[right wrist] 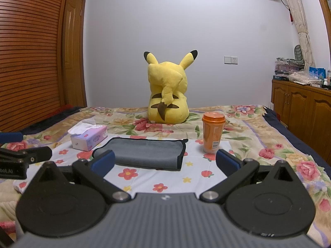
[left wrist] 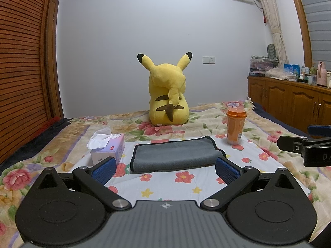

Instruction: Fold towel

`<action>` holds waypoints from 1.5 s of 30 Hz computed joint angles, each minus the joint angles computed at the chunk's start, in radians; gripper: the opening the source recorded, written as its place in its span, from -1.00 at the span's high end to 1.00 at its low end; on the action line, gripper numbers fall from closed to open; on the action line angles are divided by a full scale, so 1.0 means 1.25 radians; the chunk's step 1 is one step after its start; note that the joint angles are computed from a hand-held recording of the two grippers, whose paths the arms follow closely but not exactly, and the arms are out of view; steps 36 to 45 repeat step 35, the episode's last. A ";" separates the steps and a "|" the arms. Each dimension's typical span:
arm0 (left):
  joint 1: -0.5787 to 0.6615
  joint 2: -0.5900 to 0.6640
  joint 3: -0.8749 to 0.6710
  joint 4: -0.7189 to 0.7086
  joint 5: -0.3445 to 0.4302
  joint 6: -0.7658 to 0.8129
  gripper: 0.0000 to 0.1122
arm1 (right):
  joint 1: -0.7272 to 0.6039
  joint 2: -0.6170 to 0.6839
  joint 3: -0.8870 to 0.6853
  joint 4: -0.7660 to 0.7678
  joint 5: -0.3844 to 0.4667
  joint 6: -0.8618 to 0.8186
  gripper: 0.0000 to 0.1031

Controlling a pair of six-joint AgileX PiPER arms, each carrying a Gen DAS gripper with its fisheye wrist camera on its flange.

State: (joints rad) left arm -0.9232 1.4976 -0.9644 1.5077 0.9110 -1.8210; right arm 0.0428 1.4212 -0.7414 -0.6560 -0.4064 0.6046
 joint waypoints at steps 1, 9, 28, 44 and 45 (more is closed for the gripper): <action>0.000 0.000 0.001 0.001 0.000 -0.002 -0.84 | 0.000 0.000 0.000 0.000 0.000 0.000 -1.00; 0.000 0.000 0.004 0.003 0.000 -0.005 -0.84 | -0.001 0.000 -0.001 -0.002 0.000 0.002 -1.00; -0.002 0.000 0.004 0.002 0.002 -0.004 -0.84 | 0.002 -0.001 0.000 0.005 0.001 -0.005 -1.00; -0.002 0.000 0.004 0.003 0.001 -0.005 -0.84 | 0.001 -0.001 0.001 0.004 0.001 -0.005 -1.00; -0.002 0.000 0.004 0.003 0.001 -0.005 -0.84 | 0.001 -0.001 0.001 0.004 0.001 -0.005 -1.00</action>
